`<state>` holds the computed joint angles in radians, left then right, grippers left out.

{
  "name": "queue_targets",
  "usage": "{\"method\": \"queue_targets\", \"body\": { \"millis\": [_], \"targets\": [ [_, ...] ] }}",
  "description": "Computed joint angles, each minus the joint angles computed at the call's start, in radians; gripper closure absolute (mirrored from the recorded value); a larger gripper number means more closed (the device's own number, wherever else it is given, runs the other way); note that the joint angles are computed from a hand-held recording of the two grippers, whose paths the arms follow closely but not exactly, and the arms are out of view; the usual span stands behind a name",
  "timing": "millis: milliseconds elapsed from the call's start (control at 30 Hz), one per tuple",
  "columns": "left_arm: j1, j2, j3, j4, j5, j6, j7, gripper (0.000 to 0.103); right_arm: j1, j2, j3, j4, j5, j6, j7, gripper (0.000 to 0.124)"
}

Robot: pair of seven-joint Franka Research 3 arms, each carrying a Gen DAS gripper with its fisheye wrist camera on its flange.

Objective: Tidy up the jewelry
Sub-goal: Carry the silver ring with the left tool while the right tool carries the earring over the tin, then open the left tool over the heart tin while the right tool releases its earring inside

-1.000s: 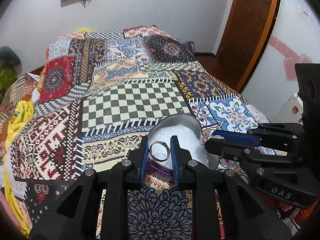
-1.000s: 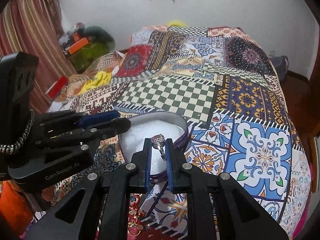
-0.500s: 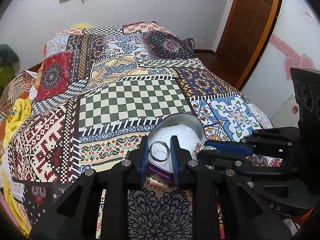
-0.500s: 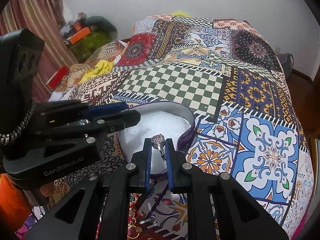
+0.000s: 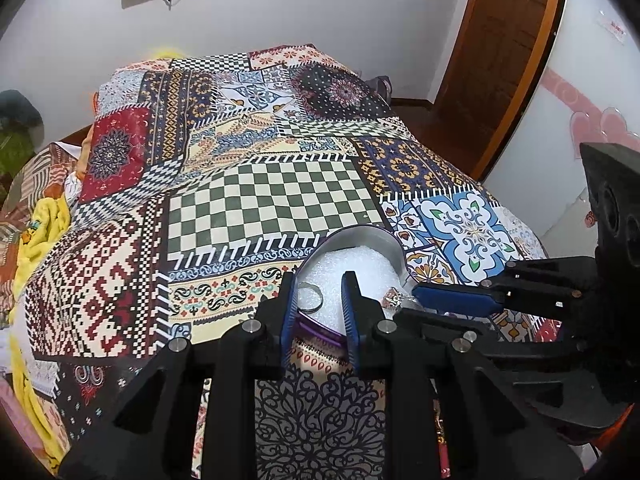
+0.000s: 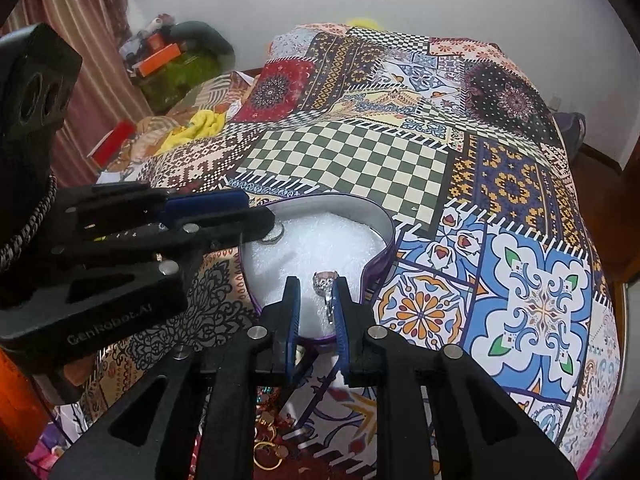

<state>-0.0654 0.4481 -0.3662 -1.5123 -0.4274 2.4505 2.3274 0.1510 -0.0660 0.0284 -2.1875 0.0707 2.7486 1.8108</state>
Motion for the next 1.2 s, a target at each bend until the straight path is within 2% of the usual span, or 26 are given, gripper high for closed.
{"method": "queue_targets", "body": {
  "millis": [67, 233, 400, 467, 533, 867, 1200],
  "targets": [
    [0.008, -0.018, -0.003, -0.019, -0.010, 0.011, 0.011, 0.080, -0.001, -0.010, 0.004, -0.006, -0.022, 0.000, 0.021, 0.104],
    [0.026, -0.076, -0.006, -0.084, -0.058, 0.048, 0.052, 0.063, -0.017, -0.050, 0.024, -0.025, -0.128, 0.000, 0.111, 0.100],
    [0.030, -0.131, 0.013, -0.138, -0.090, 0.059, 0.075, 0.063, -0.032, -0.090, 0.047, -0.041, -0.211, -0.006, 0.183, 0.099],
    [0.029, -0.151, 0.023, -0.158, -0.098, 0.062, 0.082, 0.063, -0.041, -0.107, 0.058, -0.049, -0.243, -0.011, 0.214, 0.093],
    [0.028, -0.170, 0.033, -0.177, -0.106, 0.061, 0.089, 0.063, -0.056, -0.128, 0.074, -0.063, -0.292, -0.007, 0.264, 0.082],
    [0.009, -0.266, 0.081, -0.300, -0.130, 0.050, 0.142, 0.063, -0.086, -0.207, 0.116, -0.122, -0.363, -0.024, 0.357, 0.082],
    [-0.016, -0.303, 0.121, -0.386, -0.071, -0.014, 0.158, 0.063, -0.094, -0.266, 0.139, -0.188, -0.376, -0.056, 0.388, 0.082]
  ]
}}
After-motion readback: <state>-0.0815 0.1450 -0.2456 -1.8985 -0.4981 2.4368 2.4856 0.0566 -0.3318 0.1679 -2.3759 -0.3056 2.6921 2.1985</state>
